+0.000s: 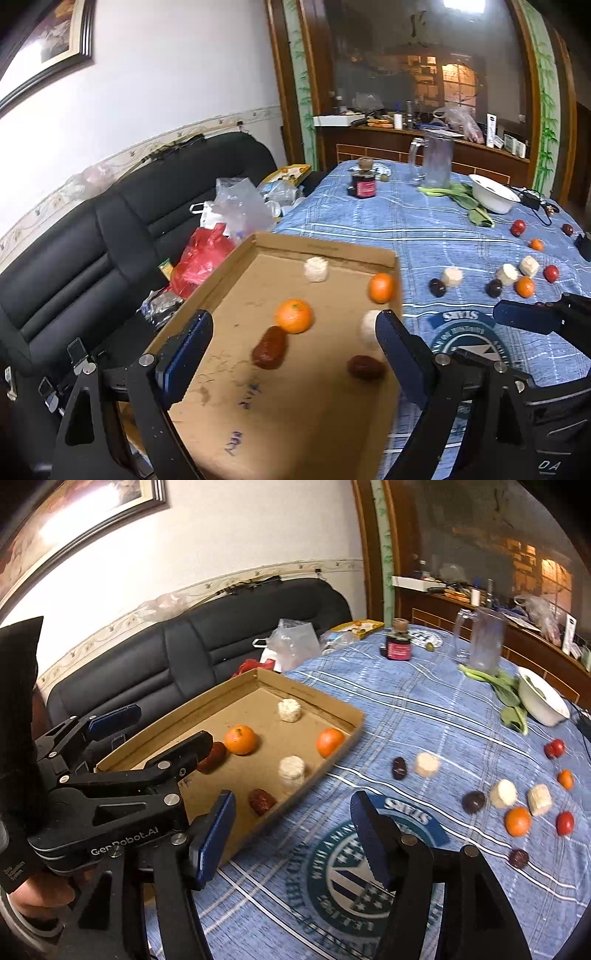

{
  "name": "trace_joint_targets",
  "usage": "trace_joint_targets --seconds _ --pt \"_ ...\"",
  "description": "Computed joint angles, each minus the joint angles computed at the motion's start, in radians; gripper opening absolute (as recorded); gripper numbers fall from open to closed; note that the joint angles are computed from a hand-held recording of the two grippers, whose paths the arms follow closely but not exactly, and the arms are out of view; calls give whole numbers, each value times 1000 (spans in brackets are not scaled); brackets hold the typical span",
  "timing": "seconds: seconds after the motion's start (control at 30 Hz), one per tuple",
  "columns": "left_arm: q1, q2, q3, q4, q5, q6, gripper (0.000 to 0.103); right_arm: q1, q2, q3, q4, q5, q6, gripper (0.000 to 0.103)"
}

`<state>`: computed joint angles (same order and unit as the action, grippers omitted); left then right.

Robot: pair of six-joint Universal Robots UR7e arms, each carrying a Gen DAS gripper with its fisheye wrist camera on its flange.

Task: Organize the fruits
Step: 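Open both grippers to release the red dates onto the box floor, then withdraw both tools from the box back over the table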

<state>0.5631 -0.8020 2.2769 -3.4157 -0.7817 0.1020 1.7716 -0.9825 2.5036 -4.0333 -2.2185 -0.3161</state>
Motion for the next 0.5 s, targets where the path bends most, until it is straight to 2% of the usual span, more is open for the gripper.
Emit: trace_joint_targets --seconds 0.5 --pt "-125 96 -8 -15 -4 -25 89 -69 -105 168 -159 -13 22 73"
